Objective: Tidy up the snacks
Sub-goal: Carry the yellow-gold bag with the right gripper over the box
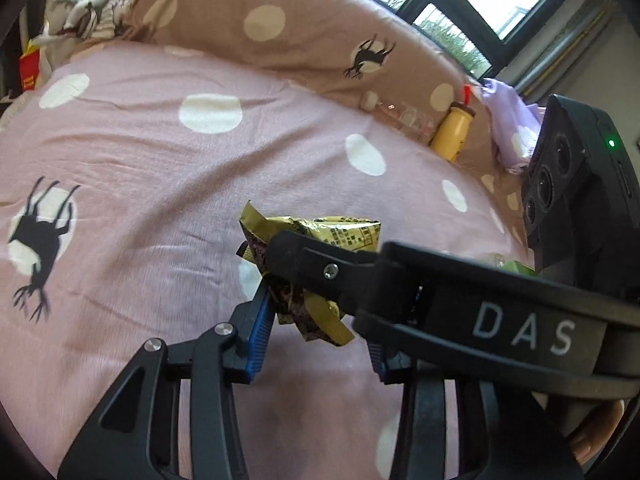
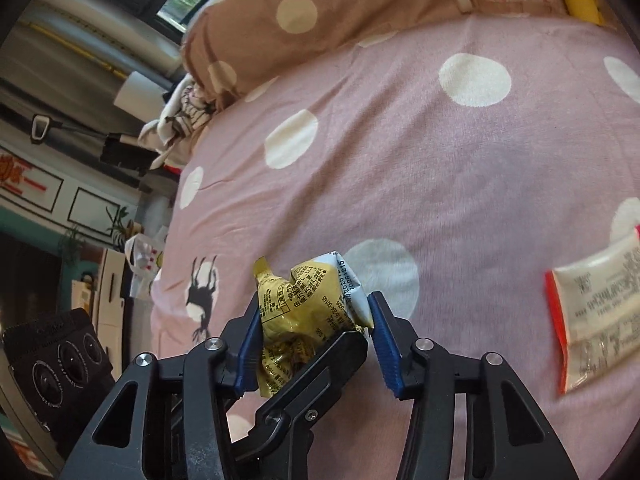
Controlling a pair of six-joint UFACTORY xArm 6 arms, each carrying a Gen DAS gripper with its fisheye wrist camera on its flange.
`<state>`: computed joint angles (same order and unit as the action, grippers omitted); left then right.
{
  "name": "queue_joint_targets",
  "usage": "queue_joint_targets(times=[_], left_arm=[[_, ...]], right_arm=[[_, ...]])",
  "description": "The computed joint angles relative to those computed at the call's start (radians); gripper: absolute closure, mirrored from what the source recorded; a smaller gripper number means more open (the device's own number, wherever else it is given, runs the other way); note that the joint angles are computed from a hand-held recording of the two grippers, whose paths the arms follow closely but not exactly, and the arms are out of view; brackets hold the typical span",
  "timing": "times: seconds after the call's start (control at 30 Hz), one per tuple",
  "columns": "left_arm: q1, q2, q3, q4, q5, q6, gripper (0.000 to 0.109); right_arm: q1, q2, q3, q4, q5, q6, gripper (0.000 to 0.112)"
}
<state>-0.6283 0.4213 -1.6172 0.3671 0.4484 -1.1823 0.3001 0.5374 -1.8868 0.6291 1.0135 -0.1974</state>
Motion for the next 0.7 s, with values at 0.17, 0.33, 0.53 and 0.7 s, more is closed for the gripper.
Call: queue_joint_targets(times=[0.17,0.33,0.53,0.7], left_arm=[[-0.047,-0.024,-0.026,0.058,0.021,0.026,0.068],[-0.106,0.007,-0.103,0.101,0.03,0.063,0.068],[-0.162,0.144,-0.336,0.056,0.089,0.205,0.069],[-0.193,0.319,-0.633,-0.004,0.211,0.352,0.069]], right_arm=[[-0.008,-0.202,0.241,0.052,-0.124,-0.061,0.06],[-0.037,-0.365,0.435,0.099,-0.243,-0.083,0.06],[-0.095,-0.484,0.556,0.114,-0.331,-0.109,0.06],[-0.163,-0.526,0.599,0.218,-0.344,-0.177,0.06]])
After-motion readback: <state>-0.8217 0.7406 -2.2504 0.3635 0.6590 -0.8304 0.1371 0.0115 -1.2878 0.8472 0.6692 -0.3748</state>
